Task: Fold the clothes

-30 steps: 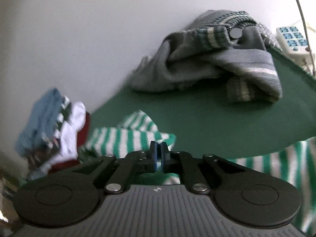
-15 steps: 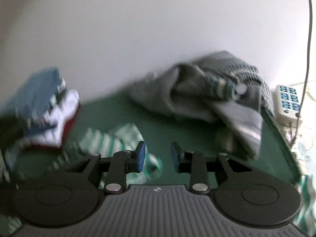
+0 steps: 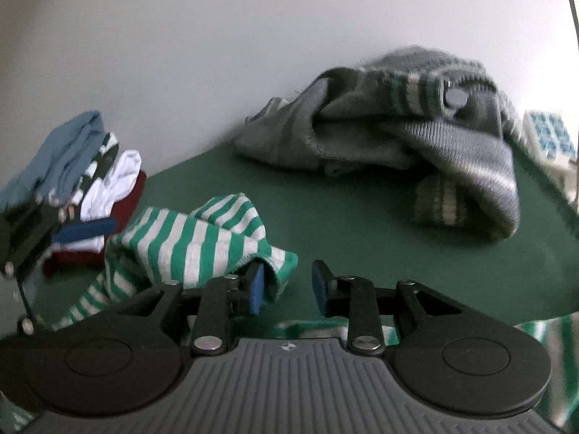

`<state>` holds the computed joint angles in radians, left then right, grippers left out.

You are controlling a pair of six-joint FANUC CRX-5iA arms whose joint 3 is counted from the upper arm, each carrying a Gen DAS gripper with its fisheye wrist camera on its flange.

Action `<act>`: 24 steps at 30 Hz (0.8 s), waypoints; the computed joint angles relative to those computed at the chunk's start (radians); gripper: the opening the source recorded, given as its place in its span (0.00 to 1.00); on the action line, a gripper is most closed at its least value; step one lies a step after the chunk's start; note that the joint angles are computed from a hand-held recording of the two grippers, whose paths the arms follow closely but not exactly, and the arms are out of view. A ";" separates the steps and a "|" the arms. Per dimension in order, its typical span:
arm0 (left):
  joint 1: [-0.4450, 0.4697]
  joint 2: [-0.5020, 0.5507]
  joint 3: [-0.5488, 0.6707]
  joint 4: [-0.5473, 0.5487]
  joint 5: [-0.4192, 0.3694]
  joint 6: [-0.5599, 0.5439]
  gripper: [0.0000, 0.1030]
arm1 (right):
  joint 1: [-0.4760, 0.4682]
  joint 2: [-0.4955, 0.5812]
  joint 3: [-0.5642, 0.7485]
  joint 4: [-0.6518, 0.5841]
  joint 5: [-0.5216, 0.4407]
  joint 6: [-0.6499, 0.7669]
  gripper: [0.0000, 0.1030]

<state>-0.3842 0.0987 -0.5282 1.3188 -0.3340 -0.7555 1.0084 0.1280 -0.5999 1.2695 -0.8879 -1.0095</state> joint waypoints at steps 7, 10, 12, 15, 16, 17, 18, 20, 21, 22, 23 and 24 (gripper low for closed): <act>0.076 0.020 0.029 -0.151 -0.080 0.230 0.84 | -0.007 0.045 0.066 0.027 -0.152 0.152 0.02; 0.089 0.025 0.034 -0.169 -0.088 0.285 0.88 | -0.001 0.053 0.112 0.163 -0.291 0.284 0.02; 0.077 0.018 0.013 -0.116 -0.067 0.246 0.90 | -0.004 0.057 0.131 0.302 -0.358 0.372 0.02; 0.045 0.004 -0.023 -0.006 -0.028 0.149 0.91 | -0.020 0.057 0.173 0.413 -0.363 0.505 0.02; 0.041 -0.002 -0.030 0.010 -0.021 0.140 0.91 | -0.024 0.058 0.189 0.432 -0.353 0.547 0.02; 0.031 -0.006 -0.039 0.054 -0.011 0.108 0.91 | -0.029 0.058 0.205 0.450 -0.341 0.591 0.02; 0.019 -0.011 -0.049 0.109 0.001 0.069 0.91 | -0.034 0.058 0.223 0.451 -0.318 0.640 0.01; 0.026 -0.025 -0.062 0.139 -0.020 0.057 0.91 | -0.049 0.025 0.226 0.489 -0.256 0.606 0.02; 0.042 -0.029 -0.059 0.092 -0.031 0.096 0.91 | -0.053 0.038 0.244 0.484 -0.248 0.628 0.02; 0.049 -0.031 -0.060 0.073 -0.034 0.111 0.91 | -0.051 0.049 0.269 0.458 -0.243 0.677 0.01; 0.041 -0.042 -0.074 0.106 -0.018 0.073 0.90 | -0.049 0.062 0.296 0.433 -0.240 0.727 0.01; 0.029 -0.053 -0.090 0.173 -0.006 0.008 0.89 | -0.045 0.084 0.315 0.437 -0.271 0.766 0.01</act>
<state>-0.3554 0.0452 -0.6183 1.4913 -0.3402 -0.7472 0.9633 0.2122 -0.2850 1.7069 -1.1588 -0.2433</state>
